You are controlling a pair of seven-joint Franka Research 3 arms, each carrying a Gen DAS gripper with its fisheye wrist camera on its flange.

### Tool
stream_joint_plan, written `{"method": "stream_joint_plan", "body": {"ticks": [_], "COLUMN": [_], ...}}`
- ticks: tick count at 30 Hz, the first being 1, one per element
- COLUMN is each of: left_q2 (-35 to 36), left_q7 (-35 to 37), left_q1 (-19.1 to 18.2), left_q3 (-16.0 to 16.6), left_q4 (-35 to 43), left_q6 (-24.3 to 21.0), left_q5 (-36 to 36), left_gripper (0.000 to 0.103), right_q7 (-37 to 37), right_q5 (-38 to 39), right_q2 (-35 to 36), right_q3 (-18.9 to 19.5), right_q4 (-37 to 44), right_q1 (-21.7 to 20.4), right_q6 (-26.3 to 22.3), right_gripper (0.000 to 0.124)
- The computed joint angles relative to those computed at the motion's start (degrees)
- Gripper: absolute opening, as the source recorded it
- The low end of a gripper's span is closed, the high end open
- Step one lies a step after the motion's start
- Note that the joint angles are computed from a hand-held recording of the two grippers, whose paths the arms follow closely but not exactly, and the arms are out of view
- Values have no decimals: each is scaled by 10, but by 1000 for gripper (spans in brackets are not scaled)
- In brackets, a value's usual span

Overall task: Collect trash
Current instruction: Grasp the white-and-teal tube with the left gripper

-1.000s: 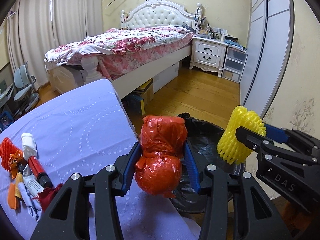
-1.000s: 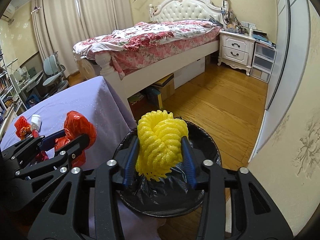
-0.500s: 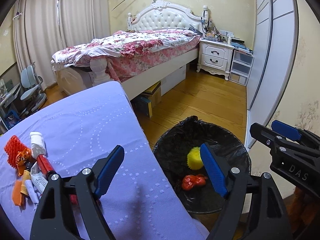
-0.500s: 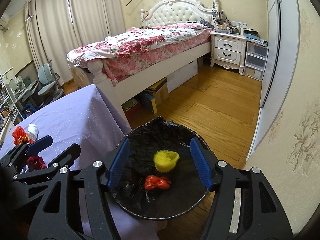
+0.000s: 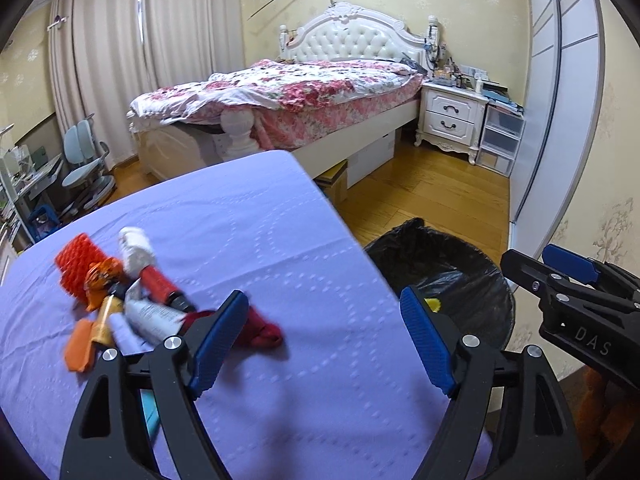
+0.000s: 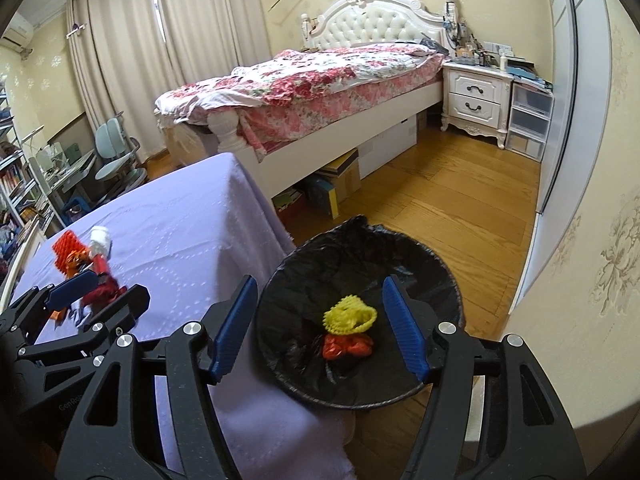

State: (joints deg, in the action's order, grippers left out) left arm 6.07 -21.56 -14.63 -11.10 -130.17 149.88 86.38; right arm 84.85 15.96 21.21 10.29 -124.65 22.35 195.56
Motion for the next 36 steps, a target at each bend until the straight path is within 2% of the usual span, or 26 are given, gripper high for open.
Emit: {"method": "stream_joint_plan", "body": {"ticks": [8,10,19,25,27,29,33,36], "left_q2": [-71,-86,-139,-154,-154,-149,-150,-153], "left_q7": [-12,-16,-29,-30,-34,-24,-34,-32], "left_q1": [9,14,32,44,47,52,62,64], "left_q3": [-9,-13,-23,-26,-26,-22,-20,-22], "left_q4": [-88,-107,-188,-218,-223,-225,-232,-233], "left_q6": [-26,-28,-37,-17,-6,11,33,32], "left_q5": [-38,-46,-95,-108,-106,-111,-99,-98], "left_gripper": [78,78,78,78,74,64,57,43], "right_q7": [26,29,47,34,30,25,19,14], "right_q5": [-38,-42,-91,-92,-90,-85,-81,-76], "right_q2": [-19,-25,-27,-25,-24,-23,-22,-20], "right_q3": [58,54,80,68,65,62,61,59], "right_q4": [-37,-48,-71,-72,-70,-69,-67,-64], "right_q1": [-32,-20,-20,12,19,27,33,37], "right_q6": [5,10,5,2,1,0,-2,-4], "right_gripper": [64,64,64,64,64,64,64,64]}}
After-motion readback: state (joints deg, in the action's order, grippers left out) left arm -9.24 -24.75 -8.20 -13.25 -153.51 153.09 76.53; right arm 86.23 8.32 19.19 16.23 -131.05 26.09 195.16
